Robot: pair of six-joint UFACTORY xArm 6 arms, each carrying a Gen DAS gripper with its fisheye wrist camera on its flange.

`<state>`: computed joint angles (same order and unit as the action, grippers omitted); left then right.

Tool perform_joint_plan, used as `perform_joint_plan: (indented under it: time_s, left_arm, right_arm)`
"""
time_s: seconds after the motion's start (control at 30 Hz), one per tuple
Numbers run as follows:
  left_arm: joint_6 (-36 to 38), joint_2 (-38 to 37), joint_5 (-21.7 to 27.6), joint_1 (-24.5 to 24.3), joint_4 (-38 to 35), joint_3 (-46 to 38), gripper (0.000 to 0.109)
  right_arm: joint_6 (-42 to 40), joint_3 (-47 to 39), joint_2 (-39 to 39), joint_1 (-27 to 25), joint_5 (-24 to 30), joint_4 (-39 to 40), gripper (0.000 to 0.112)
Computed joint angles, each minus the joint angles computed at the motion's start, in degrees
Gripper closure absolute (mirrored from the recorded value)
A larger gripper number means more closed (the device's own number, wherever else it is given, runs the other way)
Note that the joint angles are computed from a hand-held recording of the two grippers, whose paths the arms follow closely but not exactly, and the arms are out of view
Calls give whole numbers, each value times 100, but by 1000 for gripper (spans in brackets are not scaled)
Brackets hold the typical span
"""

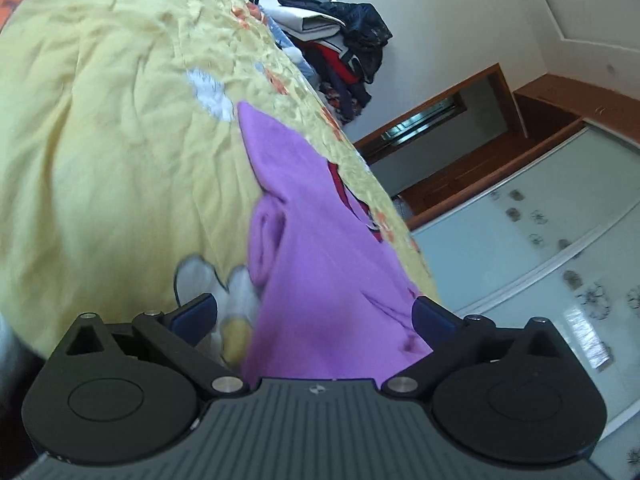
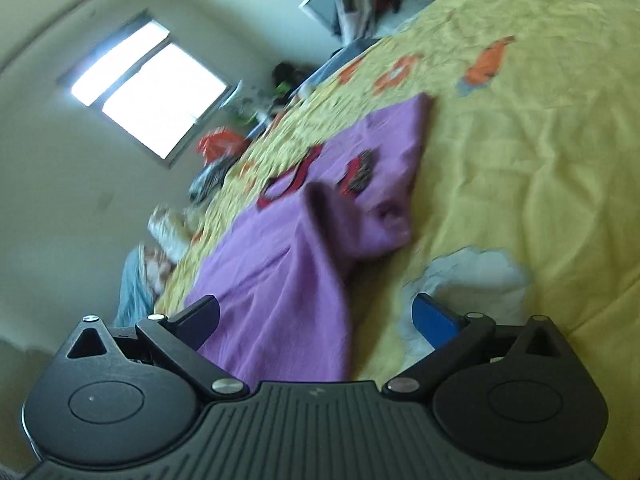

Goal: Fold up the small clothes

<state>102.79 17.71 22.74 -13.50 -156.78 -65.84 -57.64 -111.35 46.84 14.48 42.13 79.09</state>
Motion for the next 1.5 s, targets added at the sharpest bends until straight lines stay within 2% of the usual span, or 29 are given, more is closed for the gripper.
perform_joint_plan:
  time_s: [0.03, 0.07, 0.1, 0.13, 0.17, 0.2, 0.23, 0.37, 0.43, 0.57, 0.67, 0.77, 0.83, 0.87, 0.9, 0.93, 0.97, 1.0, 1.03, 1.07, 1.1, 1.13, 1.17, 1.27, 1.33, 1.43, 1.5]
  left_arm:
    - [117, 9, -73, -35, -78, -42, 8]
    - [6, 35, -49, -68, 37, -80, 8]
    - [-198, 65, 97, -97, 238, -77, 14]
    - [-431, 147, 146, -147, 506, -162, 38]
    - [-807, 267, 98, -208, 920, -308, 59]
    - [-1267, 407, -2, -268, 1370, -477, 102]
    - [-1486, 504, -81, -307, 1582, -589, 105]
    - [-1044, 430, 241, -270, 1051, -468, 105]
    - [-897, 336, 429, -215, 866, -416, 105]
    - [-948, 487, 534, -110, 903, -783, 106]
    - [-781, 620, 356, -50, 807, -1219, 106]
    - [-626, 672, 199, 62, 670, -1406, 106]
    - [-691, 826, -304, 89, 799, -1622, 105]
    - [-941, 888, -360, 127, 982, -1604, 106]
    - [-1164, 892, -177, 175, 1123, -1463, 105]
    - [-1146, 846, -172, 184, 1092, -1334, 102]
    - [-975, 793, -408, 143, 936, -1277, 94]
    - [-751, 691, -433, 116, 807, -1124, 76]
    - [-557, 554, -269, 102, 708, -886, 58]
    - [-480, 416, -52, 108, 675, -609, 50]
    - [-476, 308, 117, 92, 720, -404, 34]
    - [-450, 225, 214, 66, 769, -250, 23]
    - [-419, 182, 240, 39, 790, -148, 21]
    - [-430, 70, 813, 85, 703, 259, 21]
    - [-478, 75, 1015, 90, 623, 348, 20]
    - [-893, 139, 1322, 121, 889, 382, 20]
    - [-1196, 201, 1448, 129, 1117, 335, 20]
  right_arm:
    - [-21, -69, 15, 117, -80, -327, 10]
    - [-11, -160, 45, 211, -57, -669, 15]
    - [50, -186, 41, 269, 25, -960, 22]
    - [188, -235, 65, 329, 105, -1215, 52]
    - [404, -362, 150, 360, 244, -1403, 99]
    - [380, -289, 116, 388, 270, -1351, 104]
    - [221, -123, 22, 426, 185, -1192, 104]
    - [-171, 303, -261, 359, 334, -1, 104]
    - [-259, 308, -252, 201, 826, 869, 104]
    - [107, -226, 160, 23, 1609, 2201, 104]
    - [-22, -612, 307, -9, 1579, 2799, 108]
    - [-70, -1055, 401, -32, 1051, 2438, 108]
    - [306, -1432, 607, -32, 531, 1651, 108]
    - [677, -1656, 786, -78, 540, 1215, 105]
    - [879, -1666, 847, -121, 504, 1018, 105]
    - [919, -1440, 744, -114, 254, 791, 104]
    - [1065, -1271, 675, -123, 112, 555, 93]
    - [1120, -1023, 572, -171, 114, 558, 81]
    - [936, -704, 409, -203, 100, 703, 51]
    - [562, -346, 197, -209, 30, 822, 24]
    - [214, -14, -17, -206, -30, 884, 16]
    - [-12, 261, -197, -211, -7, 870, 15]
    - [-78, 412, -298, -210, 27, 726, 15]
    - [-327, 873, -571, -136, 70, 457, 15]
    - [-550, 1113, -751, -6, -93, 324, 15]
    - [-517, 1114, -788, 218, -301, 15, 16]
    - [-614, 1146, -790, 236, -37, -8, 16]
